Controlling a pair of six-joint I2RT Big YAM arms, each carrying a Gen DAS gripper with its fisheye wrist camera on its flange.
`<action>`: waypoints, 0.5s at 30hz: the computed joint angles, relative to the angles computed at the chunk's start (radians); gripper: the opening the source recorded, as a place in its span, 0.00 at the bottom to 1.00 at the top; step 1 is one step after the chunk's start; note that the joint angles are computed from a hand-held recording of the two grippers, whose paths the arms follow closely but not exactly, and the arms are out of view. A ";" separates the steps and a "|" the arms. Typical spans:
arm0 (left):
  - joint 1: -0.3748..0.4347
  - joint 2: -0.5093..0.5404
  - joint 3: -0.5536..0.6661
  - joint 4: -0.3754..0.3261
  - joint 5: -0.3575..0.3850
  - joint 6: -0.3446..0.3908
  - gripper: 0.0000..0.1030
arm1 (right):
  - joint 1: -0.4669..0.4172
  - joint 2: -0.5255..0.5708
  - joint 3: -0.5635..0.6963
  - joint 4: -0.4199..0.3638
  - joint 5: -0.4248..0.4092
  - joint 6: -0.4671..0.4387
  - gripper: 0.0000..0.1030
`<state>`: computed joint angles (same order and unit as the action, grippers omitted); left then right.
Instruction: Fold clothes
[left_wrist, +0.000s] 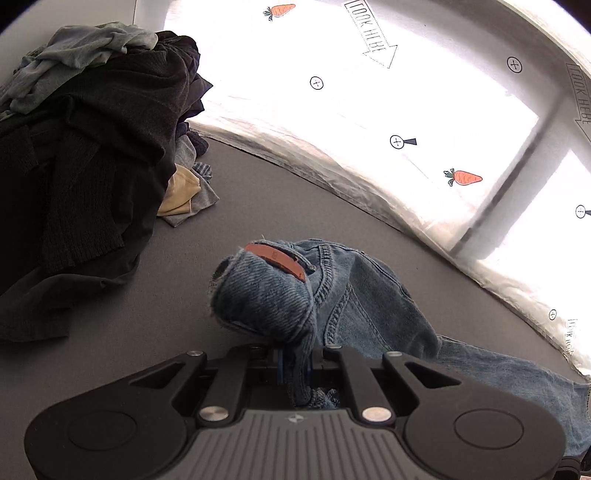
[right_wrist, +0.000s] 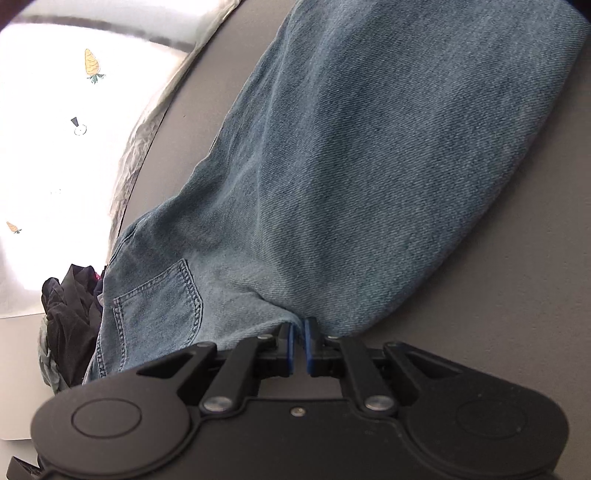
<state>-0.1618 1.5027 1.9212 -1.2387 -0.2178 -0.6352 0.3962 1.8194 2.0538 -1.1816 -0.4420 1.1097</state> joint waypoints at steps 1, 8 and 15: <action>-0.009 0.002 0.006 -0.009 -0.009 -0.019 0.11 | -0.007 -0.007 -0.014 0.010 -0.016 0.009 0.06; -0.044 -0.013 0.014 -0.034 0.006 -0.211 0.10 | -0.056 -0.036 -0.105 0.133 -0.115 0.141 0.06; -0.085 -0.008 0.040 -0.019 0.022 -0.352 0.10 | -0.091 -0.030 -0.104 0.139 -0.180 0.166 0.05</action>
